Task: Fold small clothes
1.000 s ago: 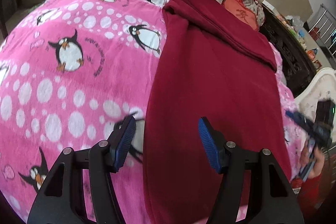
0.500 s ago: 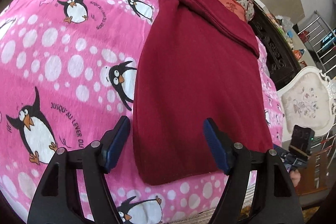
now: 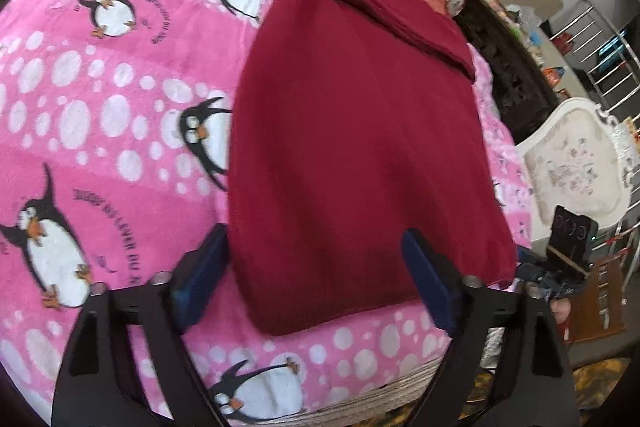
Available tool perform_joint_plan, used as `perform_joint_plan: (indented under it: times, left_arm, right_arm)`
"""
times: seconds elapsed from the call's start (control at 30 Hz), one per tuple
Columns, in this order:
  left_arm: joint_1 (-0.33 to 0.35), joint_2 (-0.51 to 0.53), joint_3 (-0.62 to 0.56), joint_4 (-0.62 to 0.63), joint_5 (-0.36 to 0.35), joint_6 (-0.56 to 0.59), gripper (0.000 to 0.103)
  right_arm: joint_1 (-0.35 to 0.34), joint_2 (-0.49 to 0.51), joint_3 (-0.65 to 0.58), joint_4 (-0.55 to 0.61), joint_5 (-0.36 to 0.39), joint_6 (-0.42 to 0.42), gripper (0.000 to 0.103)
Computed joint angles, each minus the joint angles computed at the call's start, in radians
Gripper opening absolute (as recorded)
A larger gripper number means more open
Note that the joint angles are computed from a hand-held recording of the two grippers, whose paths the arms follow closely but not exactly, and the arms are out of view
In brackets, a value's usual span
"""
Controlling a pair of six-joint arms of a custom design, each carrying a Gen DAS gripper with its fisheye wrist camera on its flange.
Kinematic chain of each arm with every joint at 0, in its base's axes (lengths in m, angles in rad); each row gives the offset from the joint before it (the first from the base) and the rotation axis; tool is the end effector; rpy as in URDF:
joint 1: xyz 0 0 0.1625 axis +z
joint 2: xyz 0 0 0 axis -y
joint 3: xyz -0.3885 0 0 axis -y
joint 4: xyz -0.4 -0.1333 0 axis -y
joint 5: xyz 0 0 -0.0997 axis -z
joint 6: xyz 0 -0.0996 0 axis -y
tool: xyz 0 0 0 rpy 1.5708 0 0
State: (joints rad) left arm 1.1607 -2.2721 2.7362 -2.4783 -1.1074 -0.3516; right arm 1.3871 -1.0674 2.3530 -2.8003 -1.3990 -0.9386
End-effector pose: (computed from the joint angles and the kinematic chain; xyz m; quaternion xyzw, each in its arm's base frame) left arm 0.0693 -0.2867 0.2426 -0.0227 0.9505 -0.2819 0.1284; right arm 0.0758 -0.4148 0.0154 -0.3648 0.9267 -0.0220 0.0875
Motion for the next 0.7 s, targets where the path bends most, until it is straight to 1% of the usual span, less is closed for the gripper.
perform_joint_plan:
  times: [0.03, 0.07, 0.1, 0.17, 0.2, 0.23, 0.27, 0.3, 0.33, 0.37, 0.4, 0.47, 0.57, 0.63, 0.7]
  left_arm:
    - [-0.002, 0.008, -0.005, 0.007, 0.002, -0.006, 0.091]
    - [-0.01, 0.015, -0.012, 0.025, 0.012, -0.011, 0.091]
    - [-0.015, 0.023, -0.015, 0.029, 0.019, -0.014, 0.091]
    - [-0.038, 0.012, -0.005, 0.042, 0.049, -0.02, 0.091]
    - [-0.059, -0.003, 0.0, 0.067, 0.072, -0.028, 0.082]
    - [-0.084, -0.019, 0.004, 0.102, 0.098, -0.034, 0.07]
    - [-0.078, -0.017, -0.001, 0.11, 0.084, -0.028, 0.038]
    - [-0.042, 0.003, -0.011, 0.085, 0.039, -0.018, 0.015]
    - [0.004, 0.035, -0.021, 0.037, -0.013, -0.002, 0.013]
    - [0.027, 0.05, -0.025, 0.008, -0.038, 0.006, 0.013]
    - [0.031, 0.057, -0.029, -0.001, -0.036, 0.008, 0.012]
    - [0.005, 0.051, -0.037, 0.001, -0.011, 0.023, 0.011]
    - [-0.037, 0.034, -0.068, -0.009, -0.021, 0.059, 0.011]
    - [-0.052, 0.071, -0.106, -0.052, -0.014, 0.094, 0.011]
    - [-0.052, 0.172, -0.18, -0.136, -0.014, 0.152, 0.011]
  right_arm:
    - [0.006, 0.008, -0.01, 0.022, 0.013, 0.003, 0.055]
    - [0.01, 0.027, -0.019, 0.035, 0.023, 0.01, 0.049]
    - [0.022, 0.054, -0.024, 0.006, 0.01, 0.019, 0.038]
    - [0.026, 0.074, -0.023, -0.048, -0.006, 0.024, 0.025]
    - [0.017, 0.066, -0.027, -0.029, 0.011, 0.03, 0.021]
    - [0.0, 0.052, -0.034, 0.02, 0.053, 0.031, 0.019]
    - [-0.012, 0.038, -0.037, 0.054, 0.09, 0.024, 0.017]
    - [-0.019, 0.025, -0.038, 0.079, 0.116, 0.018, 0.016]
    - [-0.023, 0.013, -0.04, 0.102, 0.145, 0.013, 0.015]
    - [-0.025, 0.003, -0.045, 0.129, 0.179, 0.006, 0.015]
    - [-0.025, -0.005, -0.056, 0.159, 0.212, -0.002, 0.015]
    - [-0.017, -0.01, -0.077, 0.191, 0.254, -0.006, 0.014]
    - [0.014, -0.009, -0.116, 0.19, 0.296, -0.003, 0.014]
    - [0.044, 0.005, -0.159, 0.168, 0.331, 0.008, 0.014]
    - [0.076, 0.031, -0.218, 0.127, 0.356, 0.051, 0.014]
